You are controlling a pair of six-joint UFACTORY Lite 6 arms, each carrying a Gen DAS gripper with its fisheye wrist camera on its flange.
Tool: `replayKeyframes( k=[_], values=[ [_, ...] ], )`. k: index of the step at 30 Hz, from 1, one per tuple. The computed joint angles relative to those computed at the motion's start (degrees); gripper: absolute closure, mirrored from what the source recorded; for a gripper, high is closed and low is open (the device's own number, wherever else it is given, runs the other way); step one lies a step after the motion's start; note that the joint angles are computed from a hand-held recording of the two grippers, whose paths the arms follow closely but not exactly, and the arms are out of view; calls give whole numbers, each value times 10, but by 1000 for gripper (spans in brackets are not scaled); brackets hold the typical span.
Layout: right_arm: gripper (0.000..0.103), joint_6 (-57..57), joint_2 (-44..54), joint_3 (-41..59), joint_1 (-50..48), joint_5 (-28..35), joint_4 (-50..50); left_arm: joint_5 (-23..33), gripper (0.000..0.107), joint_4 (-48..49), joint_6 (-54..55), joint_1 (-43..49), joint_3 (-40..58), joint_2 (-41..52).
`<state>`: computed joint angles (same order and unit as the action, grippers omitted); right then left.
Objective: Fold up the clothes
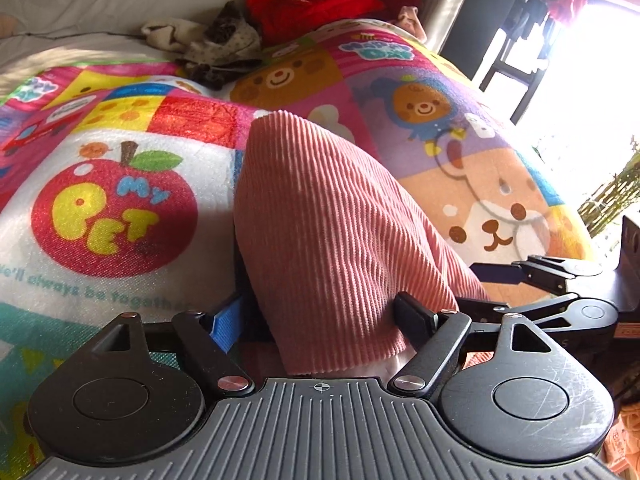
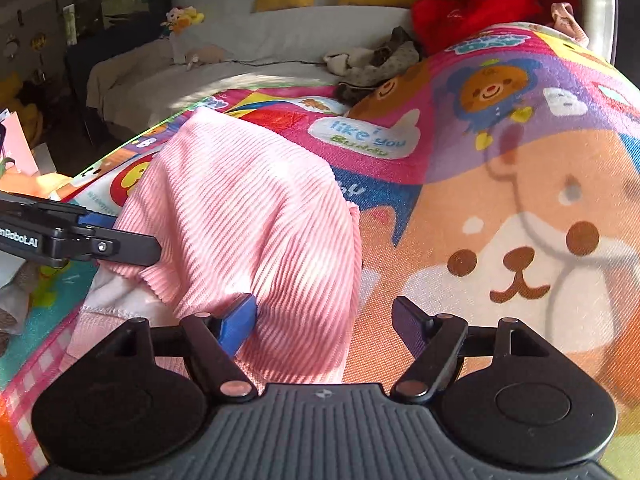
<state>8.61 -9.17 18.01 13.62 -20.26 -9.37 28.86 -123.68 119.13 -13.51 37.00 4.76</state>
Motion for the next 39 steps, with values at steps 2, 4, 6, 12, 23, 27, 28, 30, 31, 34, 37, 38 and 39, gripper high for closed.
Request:
replayKeyframes(
  k=[2, 4, 6, 12, 23, 27, 28, 30, 31, 34, 37, 38, 39],
  values=[
    [25, -51, 8, 1, 13, -9, 49, 8, 14, 21, -35, 17, -14, -32],
    [25, -76, 10, 0, 20, -13, 74, 25, 13, 50, -81, 39, -18, -50],
    [25, -67, 10, -1, 19, -15, 69, 39, 13, 82, -119, 48, -7, -35],
    [34, 63, 16, -6, 2, -41, -43, 56, 31, 83, -112, 29, 19, 46],
    [55, 40, 198, 158, 61, -79, 9, 36, 41, 90, -104, 70, 164, 160],
    [54, -16, 306, 301, 72, -51, 69, -10, 41, 81, -101, 76, 268, 224],
    [53, -25, 315, 322, 65, -42, 83, -13, 40, 95, -119, 78, 285, 235],
    [49, -83, 317, 341, 54, -33, 149, -1, 40, 115, -134, 85, 284, 233],
    [47, -140, 308, 338, 52, -37, 207, 3, 38, 115, -127, 86, 277, 228],
    [45, -269, 287, 327, 50, -57, 321, -14, 36, 58, -47, 66, 247, 210],
    [45, -253, 261, 310, 53, -74, 305, -32, 36, -3, 25, 48, 229, 201],
    [45, -224, 251, 303, 55, -79, 282, -37, 36, -22, 47, 45, 225, 199],
    [45, -178, 248, 308, 54, -74, 237, -39, 35, -27, 53, 44, 223, 199]
  ],
)
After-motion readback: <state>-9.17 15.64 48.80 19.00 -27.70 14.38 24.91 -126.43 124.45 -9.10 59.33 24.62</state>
